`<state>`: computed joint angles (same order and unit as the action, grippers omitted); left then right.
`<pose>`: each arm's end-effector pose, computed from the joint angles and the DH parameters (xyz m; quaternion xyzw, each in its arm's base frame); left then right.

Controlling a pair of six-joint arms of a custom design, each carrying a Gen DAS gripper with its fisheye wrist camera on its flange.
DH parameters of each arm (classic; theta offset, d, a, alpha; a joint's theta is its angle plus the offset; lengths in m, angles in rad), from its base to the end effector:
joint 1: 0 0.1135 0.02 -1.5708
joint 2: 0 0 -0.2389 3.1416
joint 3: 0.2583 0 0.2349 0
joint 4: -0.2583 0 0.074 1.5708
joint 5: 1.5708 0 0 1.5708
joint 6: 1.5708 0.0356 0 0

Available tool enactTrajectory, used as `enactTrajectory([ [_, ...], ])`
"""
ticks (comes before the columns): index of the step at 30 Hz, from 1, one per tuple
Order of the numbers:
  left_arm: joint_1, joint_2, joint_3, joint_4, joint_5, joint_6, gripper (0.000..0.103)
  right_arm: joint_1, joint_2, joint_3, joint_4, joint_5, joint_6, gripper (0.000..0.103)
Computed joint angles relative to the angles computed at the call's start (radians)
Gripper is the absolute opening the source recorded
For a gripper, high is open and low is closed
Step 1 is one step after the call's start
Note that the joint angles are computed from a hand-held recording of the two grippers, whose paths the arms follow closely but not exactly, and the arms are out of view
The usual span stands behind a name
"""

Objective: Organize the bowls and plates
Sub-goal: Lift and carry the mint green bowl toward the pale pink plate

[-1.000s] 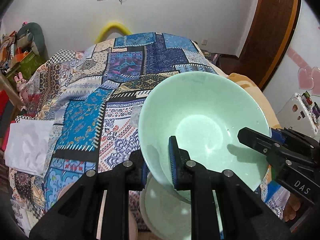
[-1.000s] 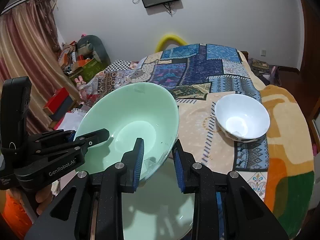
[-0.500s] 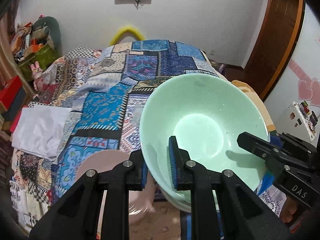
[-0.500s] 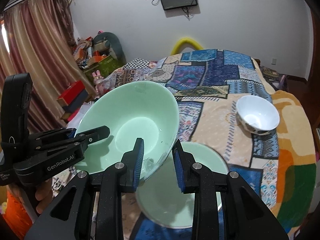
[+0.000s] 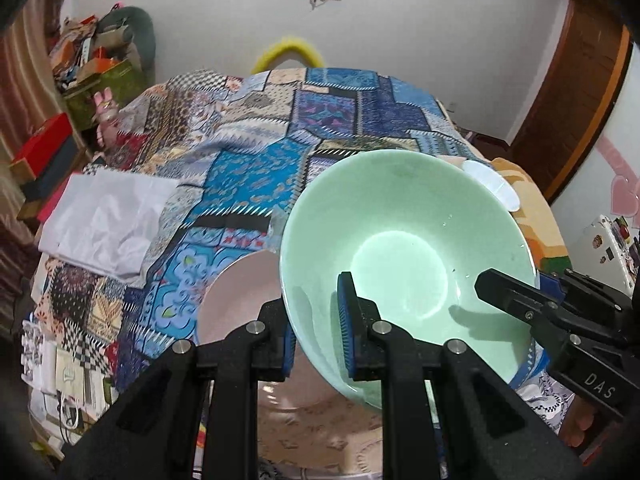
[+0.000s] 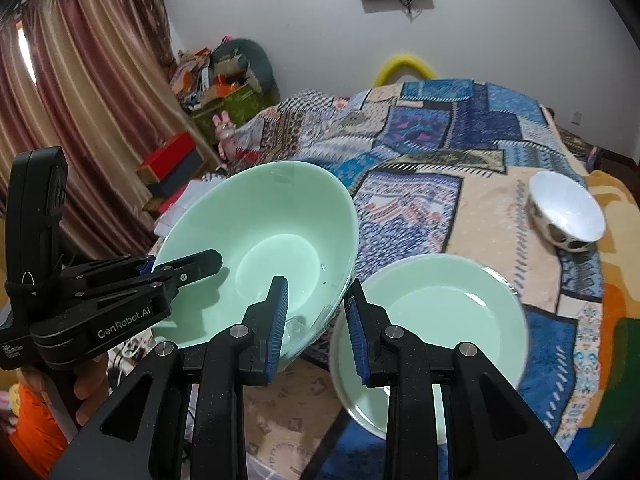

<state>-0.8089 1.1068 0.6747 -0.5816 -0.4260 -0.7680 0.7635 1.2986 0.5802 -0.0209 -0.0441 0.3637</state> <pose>0.1492 -0.1351 0.1962 -0.0389 0.9407 -0.0473 0.3336 0.1775 0.1721 0.1655 -0.1903 0.8946 0.2328 0.3306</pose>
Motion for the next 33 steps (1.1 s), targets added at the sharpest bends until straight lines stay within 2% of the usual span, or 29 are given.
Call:
enactTrajectory([
  [10,0.152,-0.081,-0.177,0.072,0.102,0.045,0.018,0.083,0.226,0.084,0.057,-0.005,0.039,0.026],
  [16,0.244,-0.058,-0.268,0.161,0.176,0.079,0.018,0.105,0.331,0.138,0.065,-0.007,0.046,0.026],
  [22,0.305,0.004,-0.308,0.242,0.221,0.105,0.018,0.114,0.399,0.175,0.066,-0.012,0.054,0.026],
  [33,0.365,0.071,-0.322,0.31,0.264,0.141,0.018,0.114,0.479,0.219,0.063,-0.025,0.054,0.027],
])
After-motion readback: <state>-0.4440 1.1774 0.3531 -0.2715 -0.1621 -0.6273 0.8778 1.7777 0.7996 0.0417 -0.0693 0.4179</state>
